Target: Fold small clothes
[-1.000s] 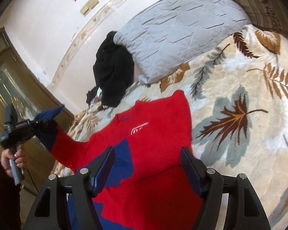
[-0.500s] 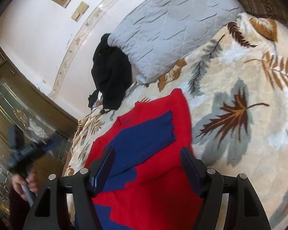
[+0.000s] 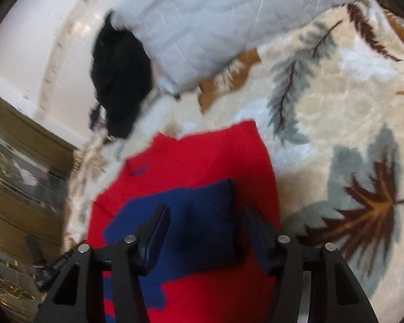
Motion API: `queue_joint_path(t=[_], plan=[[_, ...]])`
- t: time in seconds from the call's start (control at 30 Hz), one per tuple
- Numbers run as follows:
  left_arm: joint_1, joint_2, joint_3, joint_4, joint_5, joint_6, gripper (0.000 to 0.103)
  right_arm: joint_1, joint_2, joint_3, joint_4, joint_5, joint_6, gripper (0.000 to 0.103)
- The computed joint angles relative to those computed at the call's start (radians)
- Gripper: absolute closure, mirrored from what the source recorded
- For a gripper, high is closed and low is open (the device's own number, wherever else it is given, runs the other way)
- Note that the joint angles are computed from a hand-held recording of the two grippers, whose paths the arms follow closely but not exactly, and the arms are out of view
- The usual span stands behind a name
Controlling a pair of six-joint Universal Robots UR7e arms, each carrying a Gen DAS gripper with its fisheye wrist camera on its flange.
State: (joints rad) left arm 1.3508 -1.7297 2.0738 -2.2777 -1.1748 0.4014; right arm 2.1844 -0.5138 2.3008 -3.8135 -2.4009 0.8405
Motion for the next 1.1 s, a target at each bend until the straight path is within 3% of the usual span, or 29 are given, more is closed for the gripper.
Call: queue_joint_path(t=[0.07, 0.1, 0.23, 0.3, 0.37, 0.47, 0.53, 0.67, 0.77, 0.8, 0.83, 0.87, 0.9, 0.93, 1.0, 1.1], plan=[[-0.002, 0.010, -0.001, 0.005, -0.015, 0.001, 0.091, 0.014, -0.007, -0.028, 0.095, -0.050, 0.024, 0.072], [0.000, 0.016, -0.002, 0.011, -0.023, 0.004, 0.097, 0.018, -0.008, -0.034, 0.093, -0.036, 0.009, 0.095], [0.017, 0.021, -0.006, -0.010, -0.072, 0.018, 0.100, 0.119, -0.007, -0.081, 0.176, -0.162, -0.009, 0.095], [0.024, 0.015, -0.007, -0.023, -0.091, 0.034, 0.100, 0.176, -0.017, -0.081, 0.229, -0.231, 0.050, 0.096], [0.026, 0.016, -0.009, -0.030, -0.082, 0.039, 0.100, 0.204, -0.027, -0.055, 0.279, -0.274, 0.170, 0.096], [0.017, 0.024, 0.004, -0.046, -0.012, 0.035, 0.100, 0.156, -0.059, -0.003, 0.387, -0.243, 0.319, 0.096], [0.017, 0.027, 0.011, -0.045, 0.021, 0.028, 0.101, 0.103, -0.048, 0.025, 0.329, -0.167, 0.316, 0.096], [0.015, -0.019, 0.013, -0.008, 0.006, 0.039, 0.101, 0.152, -0.044, 0.045, 0.200, -0.185, 0.320, 0.090], [0.003, -0.093, 0.010, 0.079, -0.009, 0.074, 0.101, 0.221, -0.102, 0.069, 0.319, -0.199, 0.423, 0.058], [0.000, -0.119, 0.008, 0.116, -0.012, 0.082, 0.100, 0.252, -0.114, 0.074, 0.356, -0.202, 0.456, 0.030], [0.000, -0.147, 0.005, 0.161, -0.017, 0.090, 0.097, 0.286, -0.123, 0.079, 0.393, -0.211, 0.495, 0.021], [0.001, -0.174, 0.002, 0.202, -0.022, 0.098, 0.094, 0.323, -0.132, 0.085, 0.436, -0.214, 0.535, 0.021], [0.002, -0.197, 0.002, 0.235, -0.023, 0.102, 0.081, 0.356, -0.143, 0.089, 0.478, -0.195, 0.564, 0.021], [0.003, -0.230, 0.003, 0.280, -0.021, 0.108, 0.061, 0.375, -0.144, 0.090, 0.493, -0.169, 0.573, 0.021], [0.013, -0.308, 0.013, 0.352, -0.019, 0.132, 0.044, 0.428, -0.146, 0.085, 0.537, -0.111, 0.609, 0.021], [0.039, -0.383, 0.010, 0.469, -0.028, 0.155, 0.044, 0.508, -0.139, 0.066, 0.627, -0.068, 0.696, 0.021]])
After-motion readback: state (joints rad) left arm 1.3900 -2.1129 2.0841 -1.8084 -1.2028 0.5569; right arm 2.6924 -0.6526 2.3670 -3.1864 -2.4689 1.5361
